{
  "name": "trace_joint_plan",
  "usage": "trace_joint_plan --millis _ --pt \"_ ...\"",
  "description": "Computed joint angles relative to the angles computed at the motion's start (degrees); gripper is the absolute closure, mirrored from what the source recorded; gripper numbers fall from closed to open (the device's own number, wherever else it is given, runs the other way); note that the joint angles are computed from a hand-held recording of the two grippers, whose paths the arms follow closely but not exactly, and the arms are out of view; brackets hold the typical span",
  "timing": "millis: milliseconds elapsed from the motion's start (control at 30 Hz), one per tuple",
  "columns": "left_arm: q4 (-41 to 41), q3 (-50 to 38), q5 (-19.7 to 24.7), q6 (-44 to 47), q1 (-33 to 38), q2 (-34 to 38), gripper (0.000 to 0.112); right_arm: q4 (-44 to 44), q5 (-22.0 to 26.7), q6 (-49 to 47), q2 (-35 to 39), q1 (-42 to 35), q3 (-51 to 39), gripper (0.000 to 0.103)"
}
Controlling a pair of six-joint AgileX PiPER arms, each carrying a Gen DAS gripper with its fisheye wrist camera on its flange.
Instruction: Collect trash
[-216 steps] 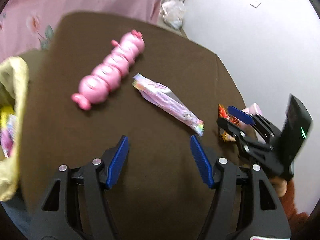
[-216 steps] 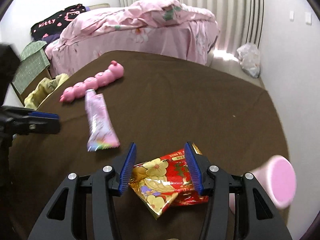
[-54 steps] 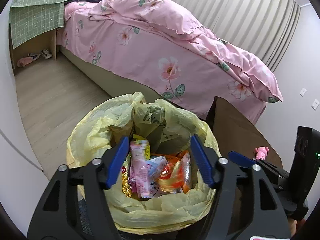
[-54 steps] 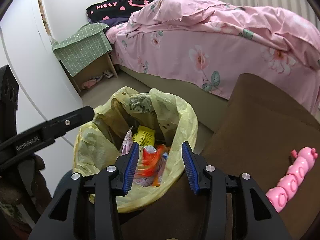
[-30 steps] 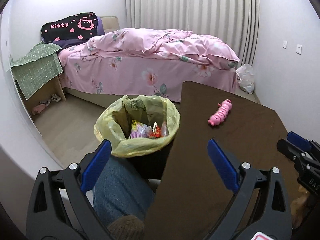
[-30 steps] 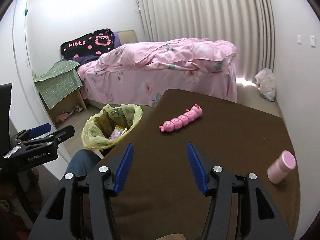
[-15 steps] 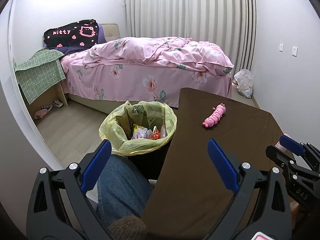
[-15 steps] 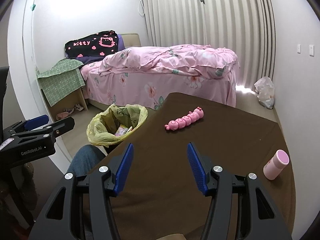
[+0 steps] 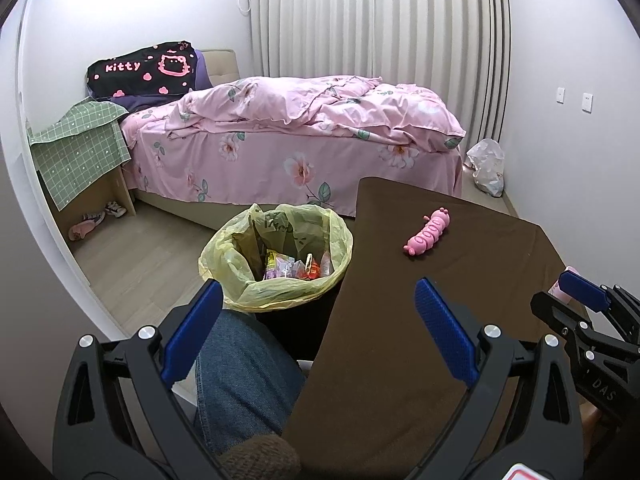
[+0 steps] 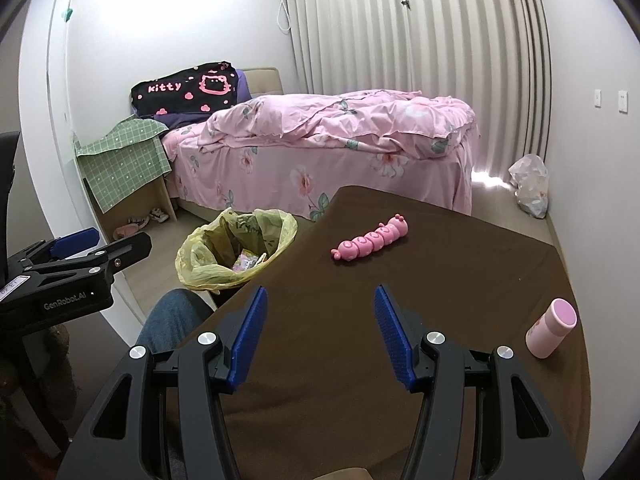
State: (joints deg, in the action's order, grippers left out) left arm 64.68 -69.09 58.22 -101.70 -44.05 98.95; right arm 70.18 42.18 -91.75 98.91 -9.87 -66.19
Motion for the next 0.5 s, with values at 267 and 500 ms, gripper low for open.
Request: trace_joint_plan --millis 267,500 --pt "0.0 -0.2 0.2 -0.1 -0.1 0.1 0.02 -0.7 0.3 0.8 -0.3 -0.1 -0.1 0.051" --pt "-0.1 -0.4 0.4 -0.1 -0.4 0.2 0.02 -0.8 0.3 1.0 -0.5 -0.1 0.0 0.051"
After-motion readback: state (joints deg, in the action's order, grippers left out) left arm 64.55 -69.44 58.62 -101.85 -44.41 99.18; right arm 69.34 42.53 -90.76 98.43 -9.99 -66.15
